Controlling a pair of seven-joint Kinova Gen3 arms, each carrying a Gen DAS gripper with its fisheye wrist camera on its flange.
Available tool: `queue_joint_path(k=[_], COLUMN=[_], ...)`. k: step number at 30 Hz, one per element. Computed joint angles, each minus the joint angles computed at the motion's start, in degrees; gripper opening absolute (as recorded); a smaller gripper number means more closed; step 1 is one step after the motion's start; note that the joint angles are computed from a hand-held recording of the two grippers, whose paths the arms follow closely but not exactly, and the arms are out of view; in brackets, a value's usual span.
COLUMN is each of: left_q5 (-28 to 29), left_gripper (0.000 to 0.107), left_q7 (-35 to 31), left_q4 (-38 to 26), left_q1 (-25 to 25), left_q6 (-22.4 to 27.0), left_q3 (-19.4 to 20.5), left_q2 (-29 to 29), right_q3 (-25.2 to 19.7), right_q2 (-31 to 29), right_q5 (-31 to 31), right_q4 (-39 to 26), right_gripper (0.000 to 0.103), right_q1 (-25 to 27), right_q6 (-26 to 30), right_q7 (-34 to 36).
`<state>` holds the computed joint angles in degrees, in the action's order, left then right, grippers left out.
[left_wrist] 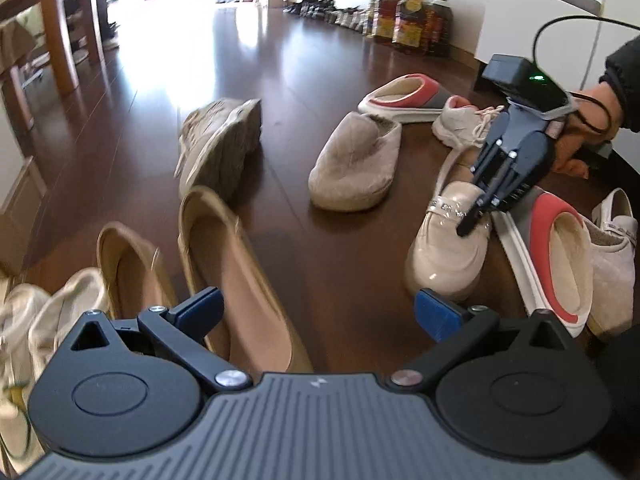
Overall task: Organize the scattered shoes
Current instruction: 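Grasp the cream loafer by its strap with the right tool and lift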
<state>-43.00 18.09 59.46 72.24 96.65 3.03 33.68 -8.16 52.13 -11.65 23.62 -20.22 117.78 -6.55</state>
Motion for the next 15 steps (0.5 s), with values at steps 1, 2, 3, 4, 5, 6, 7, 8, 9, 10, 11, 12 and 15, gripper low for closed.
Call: queue_joint_path(k=[1,2,3,4,5,6,7,8,9,10,11,12,15], left_q5=[0.05,0.17,0.34,0.42,0.49,0.51,0.51,1.02,1.01,0.92,0.72,0.09,-1.97], left_gripper=[0.103,0.103,0.103,0.103,0.103,0.103,0.103,0.103,0.103,0.103,0.103,0.103,0.103], left_q7=[0.2,0.3,0.24,0.09,-0.23,-0.63,-1.05,-1.96,-3.23,-4.92,-6.54,-8.08,-11.39], left_q4=[0.06,0.18,0.38,0.65,0.87,1.2,1.75,2.46,3.66,4.81,6.05,7.38,11.02], left_q1=[0.17,0.33,0.36,0.28,0.15,-0.01,-0.19,0.12,-0.28,-0.95,-1.92,-3.71,-11.11], left_q6=[0.06,0.05,-0.16,-0.61,-1.22,-2.02,-3.07,-4.74,-7.07,-9.4,-11.73,-14.06,-21.05], left_q3=[0.03,0.14,0.31,0.45,0.63,0.78,0.9,-0.05,0.04,0.39,1.03,2.73,10.0], left_q2=[-0.04,-0.11,-0.21,-0.3,-0.32,-0.38,-0.55,-0.81,-1.24,-1.65,-2.11,-2.53,-3.31], right_q3=[-0.42,-0.79,-1.2,-1.43,-1.66,-1.9,-1.47,-2.09,-1.66,-2.29,-1.85,-2.02,1.87], right_q2=[-0.67,-1.84,-3.01,-4.2,-5.32,-6.15,-6.69,-7.33,-7.63,-7.79,-8.16,-8.97,-9.78], right_q5=[0.24,0.43,0.65,0.96,1.26,1.57,1.74,2.65,2.63,3.18,2.88,1.84,-4.23], right_q4=[1.6,4.25,6.91,9.56,12.04,13.95,14.8,15.92,16.21,16.26,16.16,16.83,15.93], right_gripper=[0.008,0.008,0.008,0.008,0.008,0.008,0.008,0.008,0.009,0.014,0.02,0.022,0.023], right_q1=[-0.39,-0.69,-1.01,-1.29,-1.59,-1.95,-2.39,-2.6,-2.79,-2.69,-2.47,-1.2,1.96], right_q6=[0.82,0.77,0.65,-0.28,-1.14,-1.53,-1.82,-2.19,-2.39,-2.44,-2.64,-3.77,-4.54], right_q7=[1.63,3.36,5.03,6.37,7.67,8.89,9.65,10.18,9.78,8.59,6.48,5.04,-1.02])
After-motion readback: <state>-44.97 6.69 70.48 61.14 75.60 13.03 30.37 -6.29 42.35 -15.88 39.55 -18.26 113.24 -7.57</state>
